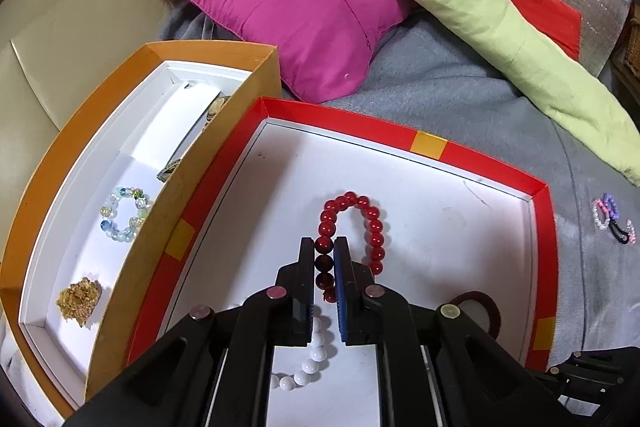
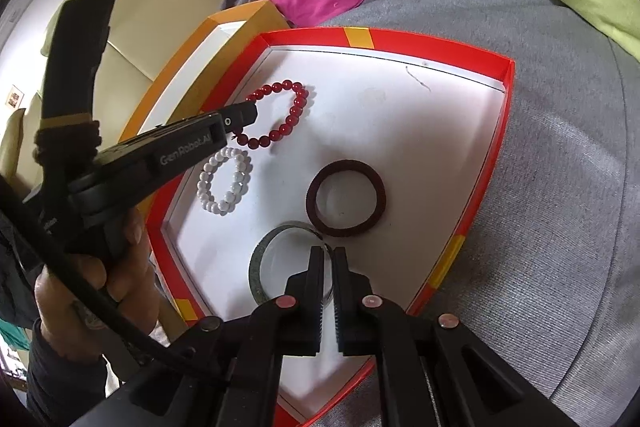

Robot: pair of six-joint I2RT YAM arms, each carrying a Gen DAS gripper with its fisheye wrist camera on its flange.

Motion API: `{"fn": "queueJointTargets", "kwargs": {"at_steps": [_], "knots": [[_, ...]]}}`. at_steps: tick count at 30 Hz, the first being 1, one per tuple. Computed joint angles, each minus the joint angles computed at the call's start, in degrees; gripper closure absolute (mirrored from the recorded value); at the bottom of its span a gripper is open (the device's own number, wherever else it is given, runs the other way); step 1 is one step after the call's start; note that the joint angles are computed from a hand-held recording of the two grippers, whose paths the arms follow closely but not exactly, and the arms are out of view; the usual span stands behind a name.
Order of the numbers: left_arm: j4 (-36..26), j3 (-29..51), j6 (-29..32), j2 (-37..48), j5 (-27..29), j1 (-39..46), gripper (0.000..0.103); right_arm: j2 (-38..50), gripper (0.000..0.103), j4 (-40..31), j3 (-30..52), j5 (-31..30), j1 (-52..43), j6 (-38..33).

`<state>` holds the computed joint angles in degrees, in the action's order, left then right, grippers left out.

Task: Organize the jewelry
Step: 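Lower the silver bangle into the box and open the right tool while the left lowers the red bracelet, then move both open tools back over the bed toward the remaining bracelets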

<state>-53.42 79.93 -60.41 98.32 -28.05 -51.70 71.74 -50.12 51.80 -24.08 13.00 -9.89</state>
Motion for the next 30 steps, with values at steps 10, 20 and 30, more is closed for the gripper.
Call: {"fn": "queueJointTargets", "kwargs": {"at_steps": [10, 20, 30], "knots": [[-7.76, 5.32, -3.82, 1.12, -4.18, -2.83, 0.061, -3.02, 0.091, -3.63, 0.77, -2.31, -4.48, -1.87], [-18.93, 16.74, -10.1, 5.82, -9.95, -8.54, 0.038, -7.07, 0.028, -9.2, 2.48, -7.96, -16.74, -8.02], [-28.2, 38.65, -13.11, 18.96, -13.03, -16.2, 0.029, 0.21, 0.026, -21.24, 10.31, -16.0, -44.68, -29.72]]}}
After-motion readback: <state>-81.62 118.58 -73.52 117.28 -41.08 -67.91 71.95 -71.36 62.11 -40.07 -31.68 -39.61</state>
